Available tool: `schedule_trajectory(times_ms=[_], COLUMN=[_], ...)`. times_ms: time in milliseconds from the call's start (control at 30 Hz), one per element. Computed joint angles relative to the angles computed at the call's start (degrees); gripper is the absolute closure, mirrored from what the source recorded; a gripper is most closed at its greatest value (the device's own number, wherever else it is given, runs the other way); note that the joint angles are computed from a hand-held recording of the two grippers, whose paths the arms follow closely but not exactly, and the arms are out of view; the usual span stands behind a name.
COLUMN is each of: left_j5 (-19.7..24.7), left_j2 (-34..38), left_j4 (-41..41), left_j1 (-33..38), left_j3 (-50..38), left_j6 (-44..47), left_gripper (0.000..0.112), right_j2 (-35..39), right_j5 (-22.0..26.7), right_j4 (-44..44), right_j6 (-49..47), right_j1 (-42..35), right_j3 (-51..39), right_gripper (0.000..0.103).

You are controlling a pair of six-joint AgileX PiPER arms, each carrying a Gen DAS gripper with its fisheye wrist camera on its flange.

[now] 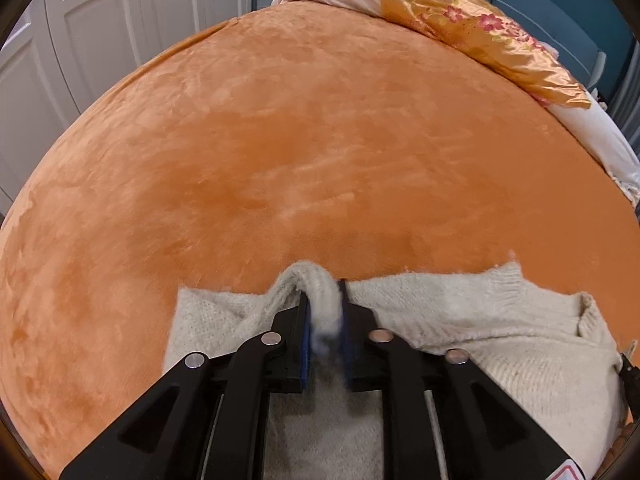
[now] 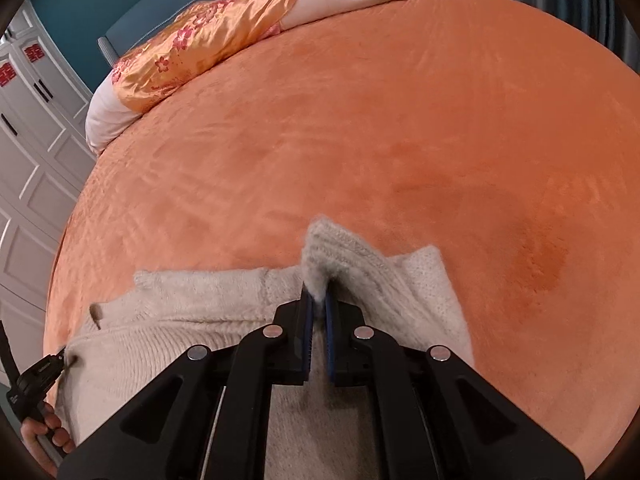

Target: Fold small clothes

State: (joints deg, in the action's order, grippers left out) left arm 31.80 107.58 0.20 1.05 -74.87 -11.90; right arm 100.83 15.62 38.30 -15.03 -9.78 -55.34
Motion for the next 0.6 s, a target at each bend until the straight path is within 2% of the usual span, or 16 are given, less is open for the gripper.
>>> schedule_trajectory(times_ms=[67, 133, 167, 200, 233, 267, 300, 367, 400, 467, 533, 567, 600], left_j5=[1.9, 3.5, 3.8, 2.9, 1.8, 3.0, 3.2, 8.0, 10.3, 11.1, 7.1, 5.3, 4.2], left_j2=[-0.6, -4.3, -7.1, -12.1, -16.6, -22.3, -26.0, -31.9, -34.1, -36.1, -36.8, -36.3, -35.8], left_j4=[-3.8, -14.3, -20.0, -24.1, -27.6, -33.0, -37.6, -41.2, -40.0, -36.9, -28.0, -23.2, -19.7], left_j1=[0.9, 3.7, 5.4, 7.1, 8.5, 11.0, 12.5, 14.3, 13.3, 9.0, 0.3, -2.7, -4.2], left_j3=[-1.0, 0.2, 2.0, 5.3, 8.5, 12.1, 15.1, 19.3, 21.8, 26.1, 31.5, 33.2, 34.3], left_j6=[2.5, 10.3, 15.2, 19.1, 22.7, 28.4, 33.6, 38.6, 38.4, 36.6, 29.0, 24.4, 20.9], left_gripper=[0.096, 0.093, 0.089, 0.074, 0.061, 0.056, 0.052, 0.052, 0.052, 0.052, 0.055, 0.059, 0.064], right_j2=[-4.1, -11.7, -17.5, -23.1, -26.4, -31.2, -34.8, -40.2, -41.5, -39.6, -33.7, -31.3, -29.6], right_j5=[1.7, -2.4, -2.9, -3.6, -2.3, 1.3, 4.0, 6.3, 5.1, 2.7, -1.3, -3.8, -4.0], right_j4=[1.1, -6.1, -9.2, -10.1, -10.0, -9.1, -8.3, -6.2, -6.5, -8.8, -19.1, -24.7, -30.4], right_j6=[0.7, 8.7, 11.4, 11.9, 10.4, 6.9, 4.9, 4.1, 6.6, 12.7, 24.1, 29.9, 35.6], right_j1=[-1.6, -1.3, -1.6, -1.5, -1.3, -1.3, -0.6, 4.1, 9.0, 20.5, 32.0, 35.4, 37.4], right_j3=[1.1, 5.8, 8.6, 11.8, 13.1, 15.2, 17.0, 21.4, 23.6, 25.6, 25.6, 25.8, 25.3], right_gripper=[0.093, 0.070, 0.062, 0.059, 0.059, 0.059, 0.060, 0.065, 0.071, 0.080, 0.089, 0.090, 0.092])
